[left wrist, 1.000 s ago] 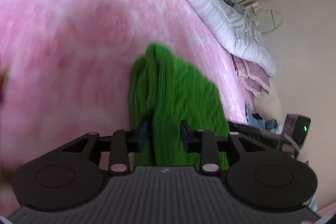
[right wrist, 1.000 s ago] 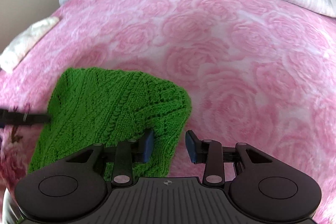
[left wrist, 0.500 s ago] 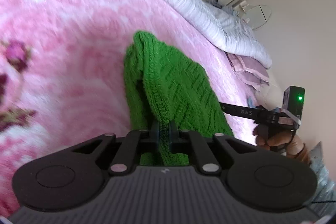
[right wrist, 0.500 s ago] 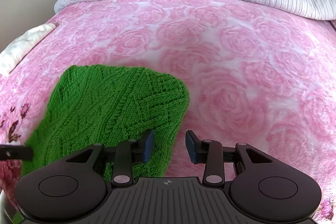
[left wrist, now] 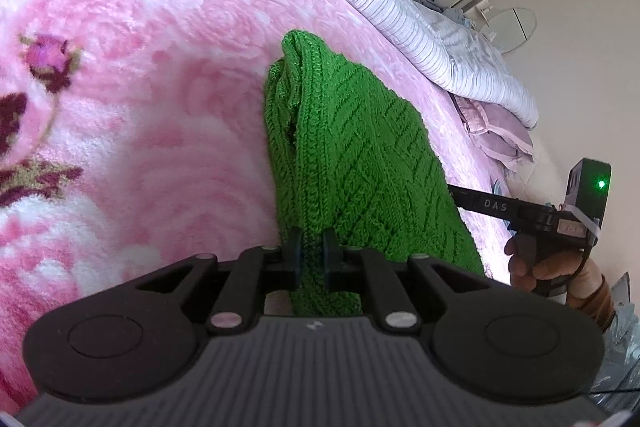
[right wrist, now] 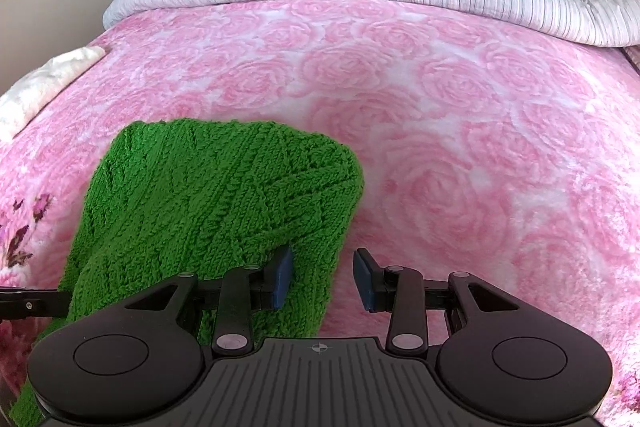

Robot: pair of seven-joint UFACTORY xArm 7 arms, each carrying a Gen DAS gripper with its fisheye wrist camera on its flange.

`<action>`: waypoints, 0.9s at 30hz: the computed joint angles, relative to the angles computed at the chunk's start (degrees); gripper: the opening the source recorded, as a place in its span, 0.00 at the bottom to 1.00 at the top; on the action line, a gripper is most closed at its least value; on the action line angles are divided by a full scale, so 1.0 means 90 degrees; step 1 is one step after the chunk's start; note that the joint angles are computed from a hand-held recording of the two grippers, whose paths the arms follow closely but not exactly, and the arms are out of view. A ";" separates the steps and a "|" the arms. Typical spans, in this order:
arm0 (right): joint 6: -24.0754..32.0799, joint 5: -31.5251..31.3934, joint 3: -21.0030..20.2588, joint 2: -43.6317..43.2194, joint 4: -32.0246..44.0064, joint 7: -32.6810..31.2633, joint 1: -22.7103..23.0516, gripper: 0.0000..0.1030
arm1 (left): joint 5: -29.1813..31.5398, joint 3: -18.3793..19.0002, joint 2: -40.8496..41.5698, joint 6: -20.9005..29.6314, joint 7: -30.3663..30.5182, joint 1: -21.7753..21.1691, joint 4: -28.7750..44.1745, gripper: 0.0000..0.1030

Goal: Fold clothes

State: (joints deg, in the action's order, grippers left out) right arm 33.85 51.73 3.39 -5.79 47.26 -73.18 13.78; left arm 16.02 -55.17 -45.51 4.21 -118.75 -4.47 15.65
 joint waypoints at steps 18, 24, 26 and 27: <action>0.1821 0.0456 -0.1137 -0.1840 -0.1411 0.0338 -0.0774 0.37 | -0.0520 -0.0957 -0.0869 -0.0197 -0.2145 -0.0377 -0.0044 0.15; 0.1884 0.0108 -0.1279 -0.2704 -0.2139 0.0451 -0.0916 0.37 | 0.0414 -0.0494 -0.0014 0.1959 -0.0456 -0.0917 0.0915 0.04; 0.1828 -0.0042 -0.1305 -0.2874 -0.2259 0.0574 -0.0896 0.37 | 0.0543 -0.0502 0.0145 0.2069 -0.0484 -0.0890 0.1002 0.04; 0.1802 -0.0120 -0.1319 -0.2960 -0.2319 0.0638 -0.0885 0.37 | 0.0593 -0.0510 0.0190 0.2061 -0.0549 -0.0864 0.1018 0.04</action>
